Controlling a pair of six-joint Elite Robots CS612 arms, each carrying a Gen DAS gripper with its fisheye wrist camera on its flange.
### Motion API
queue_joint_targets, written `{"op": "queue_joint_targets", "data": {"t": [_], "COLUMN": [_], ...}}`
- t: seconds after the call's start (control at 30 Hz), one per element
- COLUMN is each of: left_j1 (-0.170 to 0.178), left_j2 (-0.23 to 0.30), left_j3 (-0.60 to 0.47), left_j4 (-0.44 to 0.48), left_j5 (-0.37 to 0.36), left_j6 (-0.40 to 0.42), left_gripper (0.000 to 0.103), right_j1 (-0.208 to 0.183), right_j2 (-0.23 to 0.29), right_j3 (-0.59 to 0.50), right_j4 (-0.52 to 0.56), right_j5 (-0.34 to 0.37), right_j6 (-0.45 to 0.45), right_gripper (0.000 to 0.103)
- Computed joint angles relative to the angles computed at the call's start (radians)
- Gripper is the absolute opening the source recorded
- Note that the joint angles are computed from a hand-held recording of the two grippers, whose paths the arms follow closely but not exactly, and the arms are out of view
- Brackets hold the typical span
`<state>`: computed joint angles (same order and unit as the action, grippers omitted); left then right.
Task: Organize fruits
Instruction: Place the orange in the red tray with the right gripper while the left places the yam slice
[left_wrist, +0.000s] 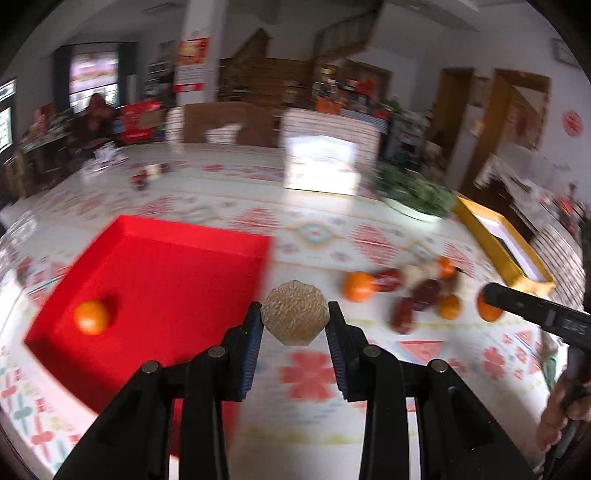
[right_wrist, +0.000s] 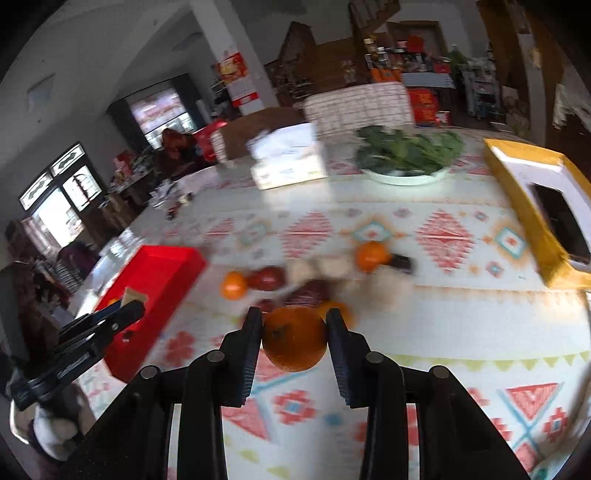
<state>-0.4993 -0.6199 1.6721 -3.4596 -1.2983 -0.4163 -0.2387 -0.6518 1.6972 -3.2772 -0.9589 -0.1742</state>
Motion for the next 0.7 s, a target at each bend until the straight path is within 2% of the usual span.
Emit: {"op": "queue_joint_targets", "data": {"t": [0.13,0.27,0.5,0.7], "left_j1": [0.041,0.078,0.141,0.165], "left_j2": [-0.012,-0.009,0.015,0.031], "left_j3": [0.022,0.011,-0.037,-0.059], "left_j4": [0.020,0.062,0.143,0.174], "left_j5": [0.017,0.010,-0.074,-0.102], "left_j6": [-0.040,-0.046,-0.112,-0.144], "left_gripper": [0.033,0.033,0.033,0.033], "right_j1": [0.040,0.088,0.188,0.244], "right_j2": [-0.004,0.007,0.044,0.086], "right_j3": [-0.026,-0.076,-0.165,-0.234], "right_j4": [0.084,0.186,0.308,0.373], "right_j5": [0.089,0.141,0.114,0.060], "right_j6": [-0.022,-0.049,-0.117,-0.138], "right_gripper": [0.039,0.039,0.039,0.039]}}
